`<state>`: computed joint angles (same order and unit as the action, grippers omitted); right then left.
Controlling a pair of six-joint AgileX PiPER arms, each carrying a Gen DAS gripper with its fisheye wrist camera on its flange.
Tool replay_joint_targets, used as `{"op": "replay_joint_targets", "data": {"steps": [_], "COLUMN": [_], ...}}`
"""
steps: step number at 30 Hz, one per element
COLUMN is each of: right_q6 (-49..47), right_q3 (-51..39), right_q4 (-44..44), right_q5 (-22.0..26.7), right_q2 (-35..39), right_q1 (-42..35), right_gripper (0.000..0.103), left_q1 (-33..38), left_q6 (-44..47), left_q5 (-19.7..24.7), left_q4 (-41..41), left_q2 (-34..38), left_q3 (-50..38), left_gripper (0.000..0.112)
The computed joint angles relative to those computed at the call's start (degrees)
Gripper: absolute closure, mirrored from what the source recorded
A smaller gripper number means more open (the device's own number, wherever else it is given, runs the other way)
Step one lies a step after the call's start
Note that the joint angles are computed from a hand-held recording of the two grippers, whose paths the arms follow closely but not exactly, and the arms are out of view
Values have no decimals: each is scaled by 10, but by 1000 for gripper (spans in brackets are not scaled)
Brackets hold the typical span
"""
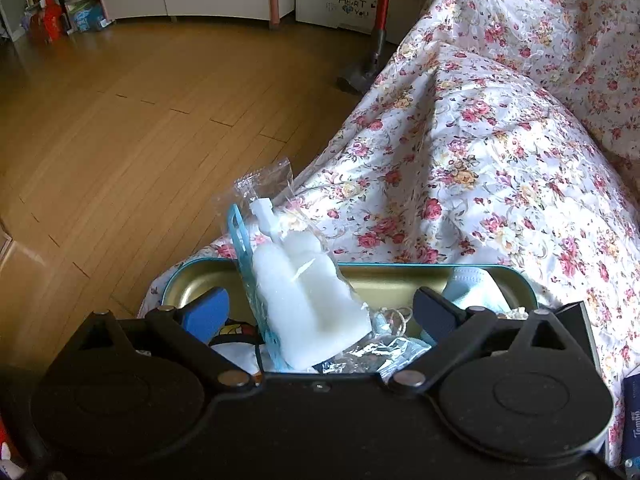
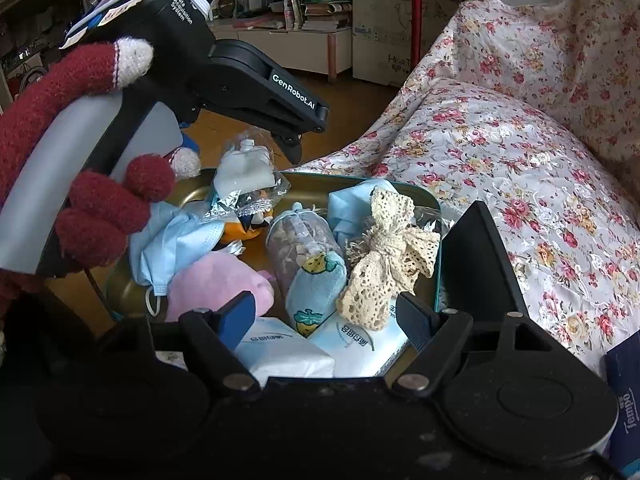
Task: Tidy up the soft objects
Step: 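Lower wrapped sponge into tray and open left tool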
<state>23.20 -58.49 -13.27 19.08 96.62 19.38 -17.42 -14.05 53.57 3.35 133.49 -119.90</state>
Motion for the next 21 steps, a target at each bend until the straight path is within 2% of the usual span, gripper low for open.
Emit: {"op": "replay_joint_targets", "data": {"steps": [11, 17, 21], "right_q6": [16, 27, 25], "right_q3": [3, 15, 27], "right_q4": [-6, -3, 11], "right_q5": [5, 14, 23], "right_q2": [-9, -33, -56], "right_q1": [6, 5, 0], "right_gripper": [27, 27, 26], "left_q1": [1, -3, -15], "left_q6": [3, -4, -40], "left_q5": [-5, -46, -70], "left_q4": [1, 15, 52], "left_q2": [-21, -74, -110], "left_q3": [33, 115, 168], "left_gripper": [17, 17, 17]}}
